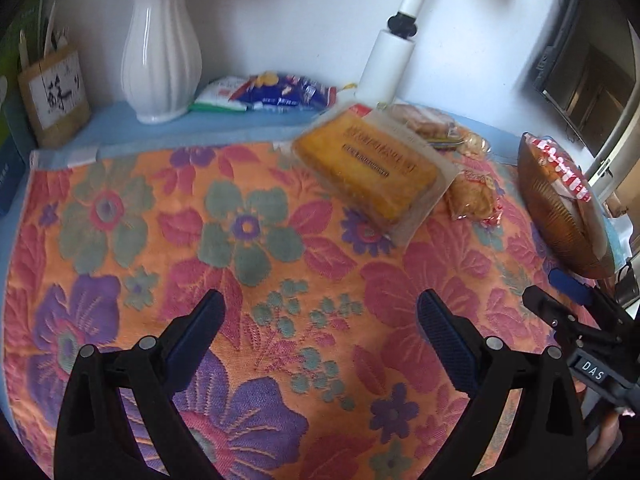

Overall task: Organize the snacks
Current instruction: 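Move both grippers back from the bowl to the remaining snacks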

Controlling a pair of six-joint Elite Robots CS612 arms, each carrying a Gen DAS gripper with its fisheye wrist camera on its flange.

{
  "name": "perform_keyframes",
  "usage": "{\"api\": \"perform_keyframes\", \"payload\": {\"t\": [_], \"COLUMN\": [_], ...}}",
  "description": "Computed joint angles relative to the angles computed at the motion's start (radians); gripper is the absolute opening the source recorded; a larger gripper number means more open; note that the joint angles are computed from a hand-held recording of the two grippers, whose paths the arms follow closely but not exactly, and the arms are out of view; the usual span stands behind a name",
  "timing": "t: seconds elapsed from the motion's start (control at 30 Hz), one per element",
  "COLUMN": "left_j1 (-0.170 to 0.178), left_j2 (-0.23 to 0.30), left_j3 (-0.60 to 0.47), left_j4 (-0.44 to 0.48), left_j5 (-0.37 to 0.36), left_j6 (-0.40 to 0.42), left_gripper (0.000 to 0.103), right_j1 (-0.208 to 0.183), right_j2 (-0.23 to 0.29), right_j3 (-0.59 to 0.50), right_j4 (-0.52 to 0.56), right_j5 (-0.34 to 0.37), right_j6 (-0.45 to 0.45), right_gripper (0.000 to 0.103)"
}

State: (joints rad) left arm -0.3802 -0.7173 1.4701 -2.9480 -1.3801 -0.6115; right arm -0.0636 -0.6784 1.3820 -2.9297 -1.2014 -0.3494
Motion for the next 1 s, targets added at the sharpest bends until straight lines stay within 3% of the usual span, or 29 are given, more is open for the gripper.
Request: {"api": "perform_keyframes", "payload": {"t": [0.13, 0.3, 0.4, 0.53, 0.67, 0.77, 0.9, 1.0], "left_j1": [-0.001, -0.016, -0.022, -0.031, -0.019, -0.006, 0.007, 0.003], "left_j2": [0.010, 0.012, 0.004, -0.020, 0.003, 0.049, 0.090, 0.109], "left_j3": [-0.001, -0.014, -0.045, -0.072, -0.136, -0.210, -0.253, -0.278], "left_j4": [-0.005, 0.044, 0.171, 0.227, 0.221, 0.283, 0.254, 0.268], "left_j5": [0.005, 0.050, 0.071, 0.112, 0.077, 0.047, -0.039, -0.034], "left_j6": [0.002, 0.033, 0.061, 0.136, 0.163, 0.136, 0.096, 0.108], "left_gripper": [0.096, 0.096, 0.096, 0.096, 0.098, 0.098, 0.098, 0.098], "right_j1": [-0.002, -0.003, -0.007, -0.019, -0.026, -0.029, -0.029, -0.027], "right_j2": [0.007, 0.007, 0.010, 0.007, 0.009, 0.006, 0.004, 0.005], "right_j3": [-0.006, -0.004, -0.007, -0.009, -0.016, -0.009, -0.004, -0.008], "right_j4": [-0.018, -0.022, -0.015, 0.003, 0.025, 0.015, 0.009, 0.020], "right_j5": [-0.004, 0.003, 0.029, 0.060, 0.077, 0.079, 0.080, 0.077], "right_j6": [0.017, 0.012, 0.011, 0.034, 0.050, 0.052, 0.046, 0.036], "right_gripper": [0.085, 0.086, 0.086, 0.090, 0.090, 0.092, 0.093, 0.094]}}
